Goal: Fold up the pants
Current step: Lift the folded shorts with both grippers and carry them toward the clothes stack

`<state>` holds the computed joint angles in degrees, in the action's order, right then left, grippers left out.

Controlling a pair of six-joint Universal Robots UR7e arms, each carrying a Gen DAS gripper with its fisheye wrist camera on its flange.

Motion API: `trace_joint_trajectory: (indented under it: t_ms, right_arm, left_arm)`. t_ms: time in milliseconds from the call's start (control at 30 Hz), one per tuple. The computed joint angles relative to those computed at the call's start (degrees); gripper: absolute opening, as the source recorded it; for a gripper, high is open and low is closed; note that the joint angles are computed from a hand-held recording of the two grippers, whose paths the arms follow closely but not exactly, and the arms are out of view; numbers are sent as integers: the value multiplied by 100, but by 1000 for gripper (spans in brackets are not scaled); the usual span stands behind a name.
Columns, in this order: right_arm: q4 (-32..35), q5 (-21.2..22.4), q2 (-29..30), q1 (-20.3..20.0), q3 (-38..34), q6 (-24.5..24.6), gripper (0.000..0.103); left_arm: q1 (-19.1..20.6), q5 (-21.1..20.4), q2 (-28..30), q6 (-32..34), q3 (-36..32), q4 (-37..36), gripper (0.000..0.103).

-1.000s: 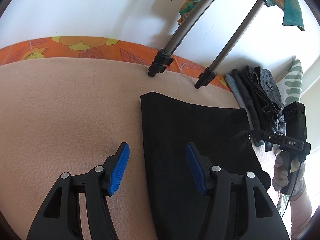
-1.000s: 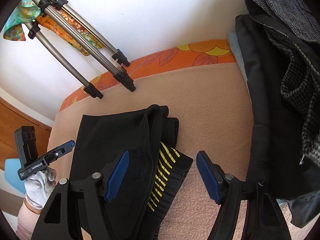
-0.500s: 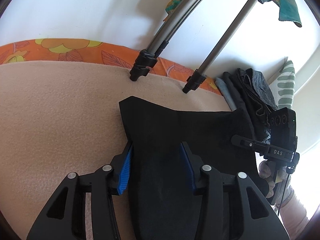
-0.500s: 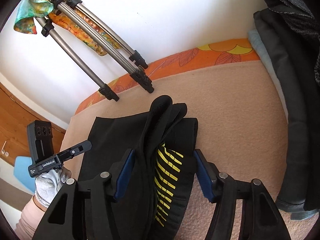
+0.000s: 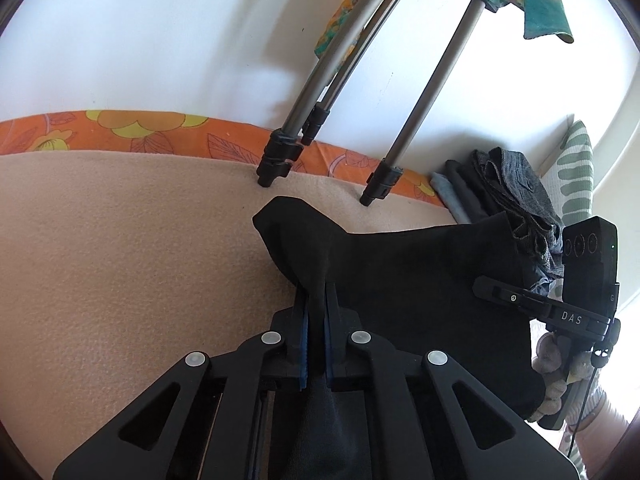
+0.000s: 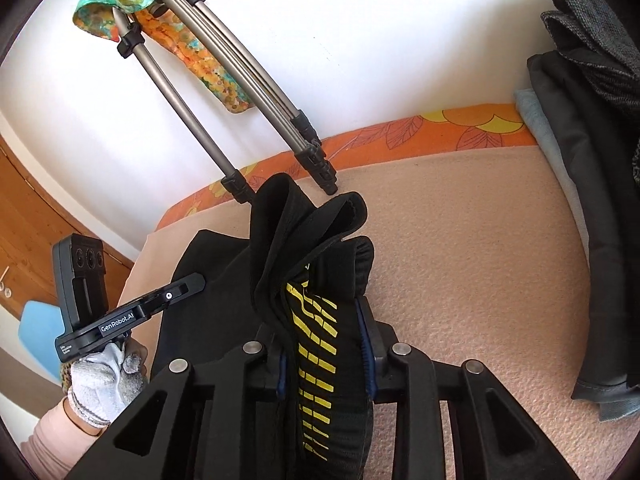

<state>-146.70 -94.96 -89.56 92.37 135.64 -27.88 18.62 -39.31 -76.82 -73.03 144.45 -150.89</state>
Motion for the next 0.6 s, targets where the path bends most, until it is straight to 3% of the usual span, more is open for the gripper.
trace_joint_trajectory:
  t_ms: [367, 600]
  right_arm:
    - [650, 12, -1262, 695, 31, 14, 26]
    - [1352, 6, -2163, 1100, -200, 145, 26]
  left_arm:
    - [-1082, 566, -443, -1028, -294, 1738, 3]
    - [-1530, 781, -325, -1150, -782, 2425, 3]
